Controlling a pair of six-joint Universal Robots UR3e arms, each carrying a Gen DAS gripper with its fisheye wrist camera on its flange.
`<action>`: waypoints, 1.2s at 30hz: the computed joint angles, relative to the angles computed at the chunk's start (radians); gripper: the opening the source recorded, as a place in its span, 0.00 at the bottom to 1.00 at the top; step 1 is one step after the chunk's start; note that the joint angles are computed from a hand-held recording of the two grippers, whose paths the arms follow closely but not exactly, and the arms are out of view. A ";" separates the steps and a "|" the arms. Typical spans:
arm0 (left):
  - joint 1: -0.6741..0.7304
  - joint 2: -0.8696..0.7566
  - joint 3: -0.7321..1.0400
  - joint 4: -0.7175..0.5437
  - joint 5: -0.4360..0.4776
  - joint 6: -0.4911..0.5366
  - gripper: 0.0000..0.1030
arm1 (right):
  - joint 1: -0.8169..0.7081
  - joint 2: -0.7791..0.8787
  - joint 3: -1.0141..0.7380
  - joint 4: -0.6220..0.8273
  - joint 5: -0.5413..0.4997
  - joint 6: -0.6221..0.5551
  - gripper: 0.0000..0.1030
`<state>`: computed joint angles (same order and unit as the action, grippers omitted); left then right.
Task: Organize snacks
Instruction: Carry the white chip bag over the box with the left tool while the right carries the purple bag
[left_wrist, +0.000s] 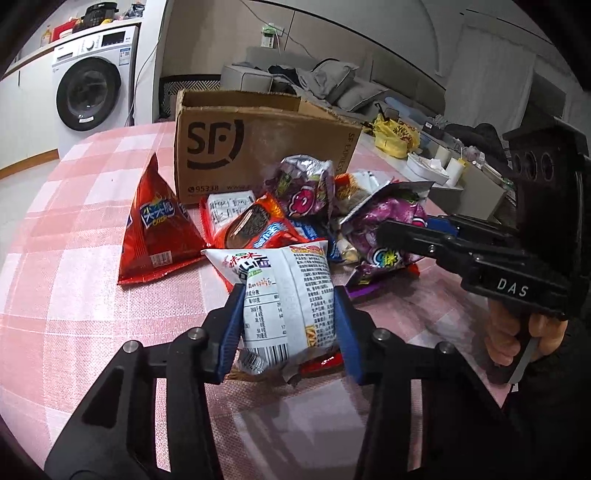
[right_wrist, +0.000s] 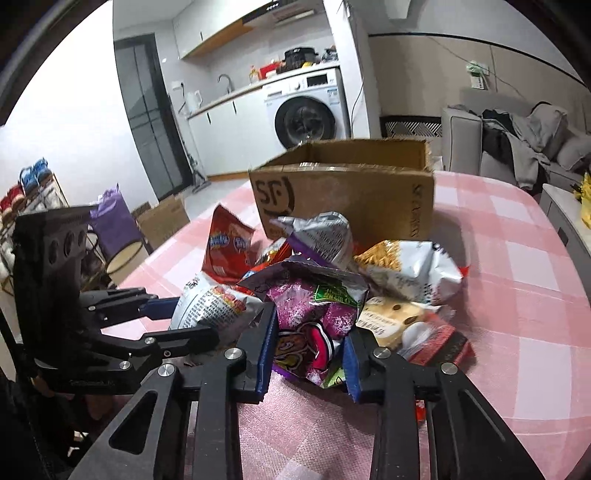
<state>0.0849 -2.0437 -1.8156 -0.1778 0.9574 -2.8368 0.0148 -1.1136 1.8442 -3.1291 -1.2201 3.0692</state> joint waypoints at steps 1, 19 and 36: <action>0.003 0.011 -0.008 0.003 -0.007 -0.001 0.42 | -0.007 -0.013 0.016 -0.013 0.006 0.001 0.31; 0.104 0.194 -0.103 0.033 -0.119 -0.039 0.42 | -0.080 -0.143 0.093 -0.073 0.071 0.048 0.31; 0.063 0.055 0.292 -0.060 -0.069 -0.193 0.42 | -0.067 -0.027 -0.257 0.090 0.035 0.133 0.31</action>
